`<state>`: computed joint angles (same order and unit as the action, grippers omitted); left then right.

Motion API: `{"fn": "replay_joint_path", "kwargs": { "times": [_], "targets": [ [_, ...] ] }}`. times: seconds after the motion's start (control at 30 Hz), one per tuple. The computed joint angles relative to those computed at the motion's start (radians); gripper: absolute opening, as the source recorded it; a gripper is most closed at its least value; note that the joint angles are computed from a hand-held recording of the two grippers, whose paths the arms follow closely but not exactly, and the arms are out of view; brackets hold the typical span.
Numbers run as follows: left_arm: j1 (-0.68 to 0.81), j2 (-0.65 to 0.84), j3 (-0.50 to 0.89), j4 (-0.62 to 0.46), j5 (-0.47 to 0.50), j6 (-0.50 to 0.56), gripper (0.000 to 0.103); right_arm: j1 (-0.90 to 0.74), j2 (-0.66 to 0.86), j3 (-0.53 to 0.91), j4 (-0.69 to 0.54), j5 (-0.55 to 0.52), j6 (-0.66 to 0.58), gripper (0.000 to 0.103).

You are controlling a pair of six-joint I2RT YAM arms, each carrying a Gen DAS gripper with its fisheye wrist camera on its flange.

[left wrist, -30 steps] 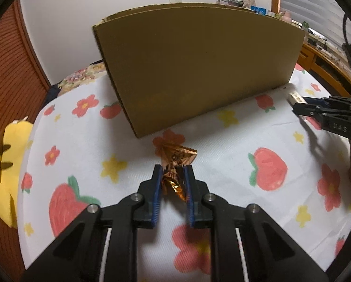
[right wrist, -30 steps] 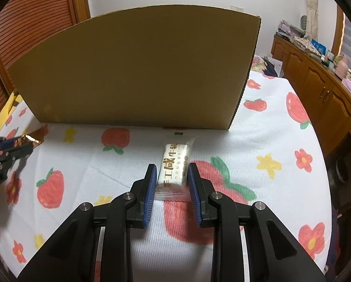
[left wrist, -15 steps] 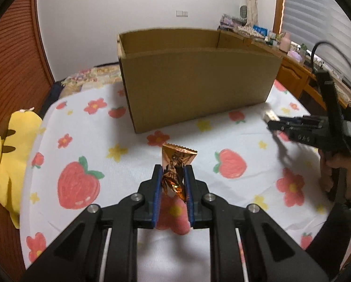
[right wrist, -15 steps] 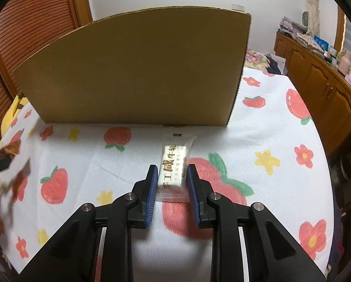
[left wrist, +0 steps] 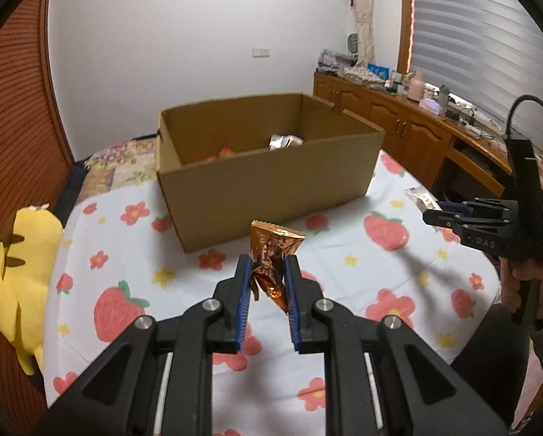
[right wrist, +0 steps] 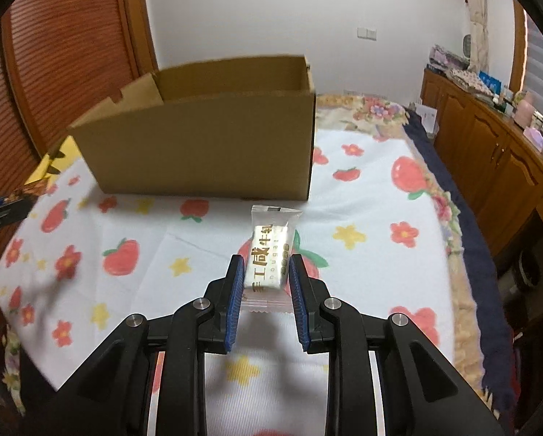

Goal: Organize snacks
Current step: 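Carry both candies over the box and open both tools to drop them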

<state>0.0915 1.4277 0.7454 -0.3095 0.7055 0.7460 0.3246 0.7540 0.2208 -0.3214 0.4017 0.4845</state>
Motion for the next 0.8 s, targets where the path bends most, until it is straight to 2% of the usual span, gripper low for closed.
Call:
{"fn": "replay_joint_path", "kwargs": {
  "times": [0.1, 0.3, 0.6, 0.8],
  "targets": [
    [0.008, -0.039, 0.007, -0.029, 0.029, -0.001, 0.016, 0.105, -0.129, 0.043, -0.171, 0.079, 0.058, 0.023],
    [0.013, -0.087, 0.032, -0.063, 0.06, -0.023, 0.016, 0.272, -0.108, 0.178, -0.284, 0.202, 0.107, 0.023],
    [-0.001, -0.095, 0.082, -0.053, 0.075, -0.069, 0.016, 0.376, -0.02, 0.331, -0.261, 0.267, 0.068, 0.023],
    [-0.039, -0.046, 0.135, 0.0, 0.056, -0.135, 0.016, 0.348, 0.019, 0.372, -0.2, 0.239, -0.013, 0.023]
  ]
}}
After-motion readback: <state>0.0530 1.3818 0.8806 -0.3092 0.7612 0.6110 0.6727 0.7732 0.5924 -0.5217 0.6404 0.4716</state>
